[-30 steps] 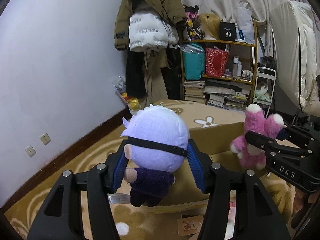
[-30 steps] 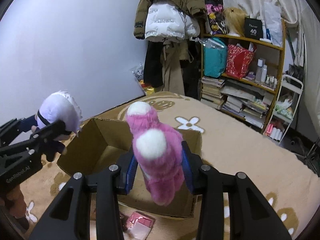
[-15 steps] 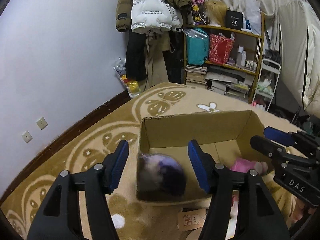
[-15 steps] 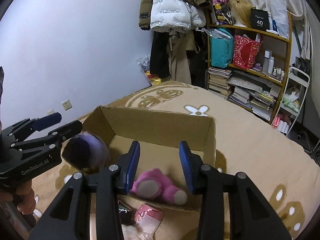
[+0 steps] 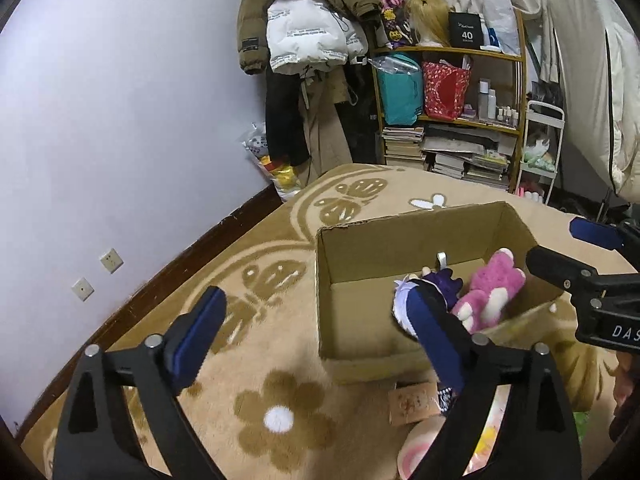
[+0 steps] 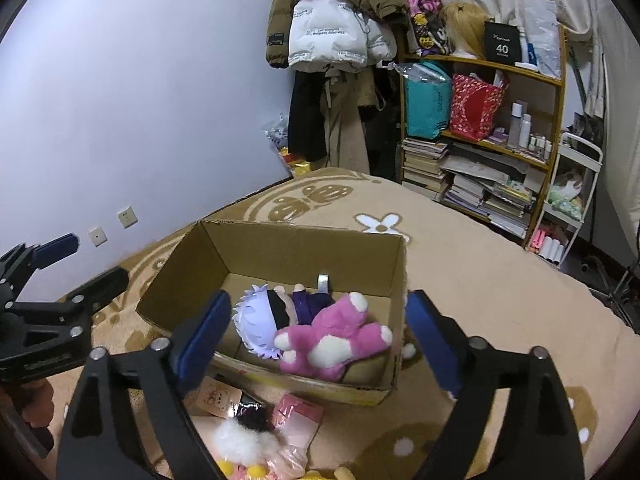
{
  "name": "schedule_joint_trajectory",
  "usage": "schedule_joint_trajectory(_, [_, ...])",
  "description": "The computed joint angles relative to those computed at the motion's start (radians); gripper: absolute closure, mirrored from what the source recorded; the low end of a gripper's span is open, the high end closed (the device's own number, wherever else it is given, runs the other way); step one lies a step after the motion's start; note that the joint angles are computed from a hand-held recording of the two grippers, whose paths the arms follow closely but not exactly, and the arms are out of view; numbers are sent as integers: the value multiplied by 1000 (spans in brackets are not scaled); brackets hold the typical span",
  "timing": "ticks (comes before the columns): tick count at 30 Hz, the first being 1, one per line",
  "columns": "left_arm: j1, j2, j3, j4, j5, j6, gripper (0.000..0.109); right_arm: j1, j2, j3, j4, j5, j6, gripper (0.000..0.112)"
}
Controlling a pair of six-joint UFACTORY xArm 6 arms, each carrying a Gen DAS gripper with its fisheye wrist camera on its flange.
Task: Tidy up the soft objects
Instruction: 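Lift the doll with the left tool into the box while the right tool drops the pink bear in, then withdraw both open tools from the box toward the remaining toys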
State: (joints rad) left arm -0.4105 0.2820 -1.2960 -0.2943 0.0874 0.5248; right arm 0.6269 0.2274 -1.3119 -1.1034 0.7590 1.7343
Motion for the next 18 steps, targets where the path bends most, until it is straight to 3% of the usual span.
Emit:
schedule_joint_trajectory(3, [6,-41,28,-84,29,53,11,20,-27,20,4,22,13,10])
schedule_joint_trajectory(18, [41,-222,205,-116,91,46,7,149,-108,83,56,153,31,10])
